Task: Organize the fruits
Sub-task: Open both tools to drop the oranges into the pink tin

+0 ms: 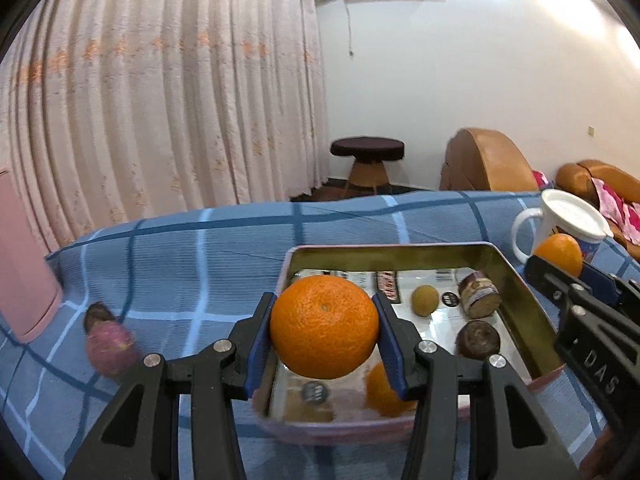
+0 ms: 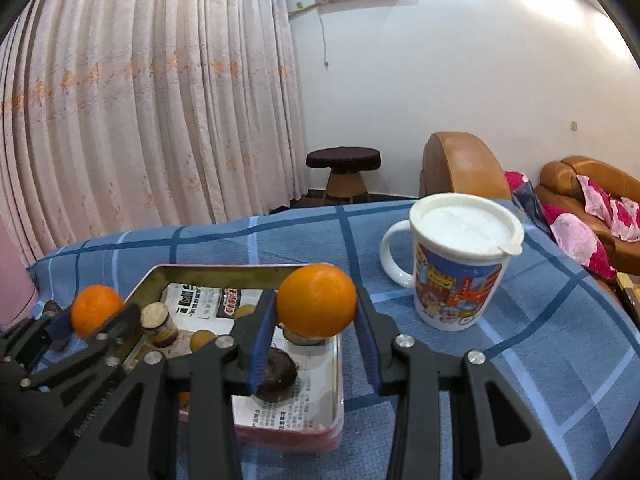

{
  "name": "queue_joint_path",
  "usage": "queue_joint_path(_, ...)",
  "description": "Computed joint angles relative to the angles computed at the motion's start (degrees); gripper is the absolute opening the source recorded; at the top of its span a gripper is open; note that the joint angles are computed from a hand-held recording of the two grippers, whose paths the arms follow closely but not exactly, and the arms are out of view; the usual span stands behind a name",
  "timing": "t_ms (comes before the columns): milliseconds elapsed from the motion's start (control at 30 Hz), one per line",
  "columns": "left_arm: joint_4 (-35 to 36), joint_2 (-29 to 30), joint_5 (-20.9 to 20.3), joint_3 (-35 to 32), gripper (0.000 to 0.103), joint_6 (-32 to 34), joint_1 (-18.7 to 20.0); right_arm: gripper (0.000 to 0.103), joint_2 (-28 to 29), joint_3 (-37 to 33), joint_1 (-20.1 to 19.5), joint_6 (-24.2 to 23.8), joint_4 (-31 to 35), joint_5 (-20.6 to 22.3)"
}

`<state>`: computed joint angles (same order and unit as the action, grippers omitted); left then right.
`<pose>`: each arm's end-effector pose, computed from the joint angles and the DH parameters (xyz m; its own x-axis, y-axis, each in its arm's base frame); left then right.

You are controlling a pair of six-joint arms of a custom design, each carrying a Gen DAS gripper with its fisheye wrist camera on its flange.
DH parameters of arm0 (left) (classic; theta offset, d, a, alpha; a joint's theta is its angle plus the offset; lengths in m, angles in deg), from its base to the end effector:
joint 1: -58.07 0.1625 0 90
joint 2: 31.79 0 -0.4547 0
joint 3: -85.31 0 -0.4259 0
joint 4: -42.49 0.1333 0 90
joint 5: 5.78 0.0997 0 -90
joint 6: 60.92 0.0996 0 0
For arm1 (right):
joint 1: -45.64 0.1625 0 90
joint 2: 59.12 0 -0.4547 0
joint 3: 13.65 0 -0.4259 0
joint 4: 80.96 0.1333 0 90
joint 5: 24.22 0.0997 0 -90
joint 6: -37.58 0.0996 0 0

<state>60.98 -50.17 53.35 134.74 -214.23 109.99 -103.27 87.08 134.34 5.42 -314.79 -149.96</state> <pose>-0.3335 -0.7246 -0.0435 -0.5763 0.5078 -0.6403 0.8150 0.4150 -0.4044 0.0604 -0.6479 0.2194 -0.6763 0.4838 0.5554 -0.4240 0.3609 -0.8307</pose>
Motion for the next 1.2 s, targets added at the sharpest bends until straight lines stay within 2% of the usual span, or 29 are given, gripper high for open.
queue_joint_path(467,14.4,8.9,-1.0,-15.9,0.050,-3.1,0.0,0.042,-1.7,-1.6,-1.5,5.7,13.1,1.3)
queue_joint_path(800,20.3,12.2,-0.8,-22.4,0.050,-6.0,0.7,0.043,-3.0,-0.9,-2.2,7.2,16.9,3.5)
queue_joint_path(900,18.4,11.2,-1.7,-20.6,0.051,-6.1,0.5,0.044,-2.9,-0.8,-2.1,7.0,17.0,4.0)
queue_joint_path(1133,7.3,5.2,-2.2,-9.2,0.053,-3.2,0.1,0.051,-3.0,0.3,-2.1,5.9,13.2,6.0)
queue_joint_path(1200,5.3,4.1,-2.2,-7.4,0.058,-2.7,0.0,0.051,-2.9,0.4,-2.1,5.4,12.3,6.2)
